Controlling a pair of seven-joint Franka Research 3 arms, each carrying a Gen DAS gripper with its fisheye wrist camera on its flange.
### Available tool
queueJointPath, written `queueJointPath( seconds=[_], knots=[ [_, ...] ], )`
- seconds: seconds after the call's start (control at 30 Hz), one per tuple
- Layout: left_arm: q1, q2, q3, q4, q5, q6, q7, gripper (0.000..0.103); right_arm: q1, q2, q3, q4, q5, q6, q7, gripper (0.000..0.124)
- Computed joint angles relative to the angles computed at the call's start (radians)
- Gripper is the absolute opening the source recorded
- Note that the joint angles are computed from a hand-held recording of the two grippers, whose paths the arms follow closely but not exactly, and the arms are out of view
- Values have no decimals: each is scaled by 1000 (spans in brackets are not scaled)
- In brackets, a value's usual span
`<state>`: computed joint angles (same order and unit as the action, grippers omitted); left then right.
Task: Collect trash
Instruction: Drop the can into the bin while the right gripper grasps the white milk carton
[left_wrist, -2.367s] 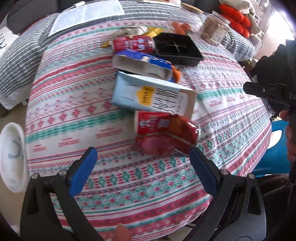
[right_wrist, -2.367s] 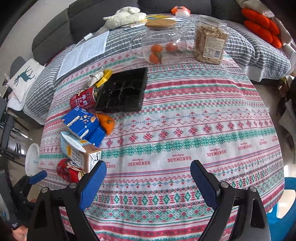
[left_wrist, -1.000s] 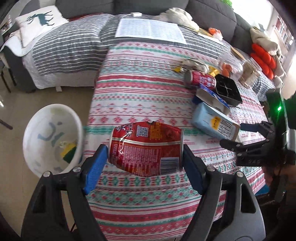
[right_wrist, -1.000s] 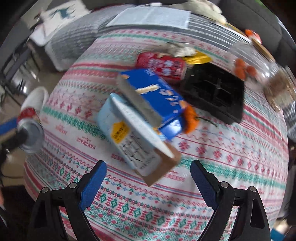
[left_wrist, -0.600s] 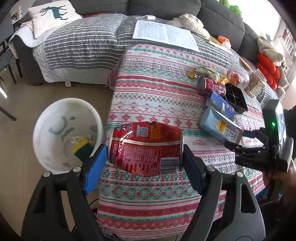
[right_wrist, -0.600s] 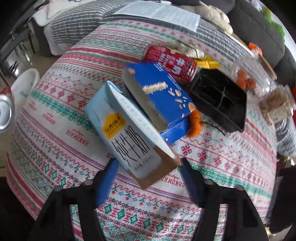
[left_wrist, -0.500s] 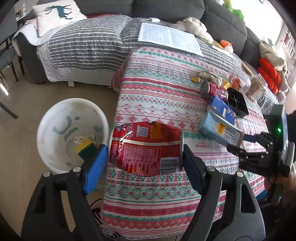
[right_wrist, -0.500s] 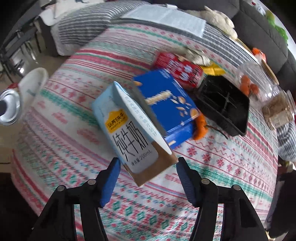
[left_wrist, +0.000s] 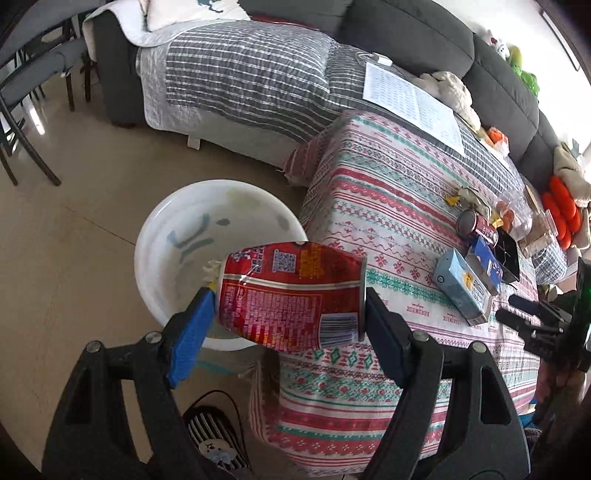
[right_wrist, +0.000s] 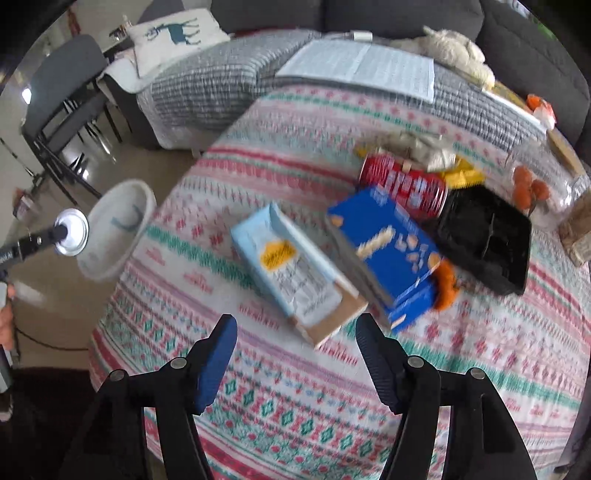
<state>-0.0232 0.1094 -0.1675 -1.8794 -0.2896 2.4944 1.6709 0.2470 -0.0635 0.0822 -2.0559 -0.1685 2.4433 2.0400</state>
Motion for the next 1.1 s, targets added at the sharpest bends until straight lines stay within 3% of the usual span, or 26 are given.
queueJointPath(
  seconds=[0.5,0.6,0.73,0.93,1.1],
  knots=[
    [19,23,8,16,13,12,-33,80,19,209,-52,184,53,-117,-99,73],
    [10,63,19,36,99,53,-99,80,38,225,-57,210,10,-148,-83,70],
    [28,125,16,89,136,28,-161,80,57,232,-57,231,-17,-176,-74,63],
    [28,156,11,99,226,54,-192,80,73,239,-53,238,-30,-174,-81,61],
    [28,168,1,111,247,33,-189,81,62,229,-46,215,48,-142,-111,64]
  ],
)
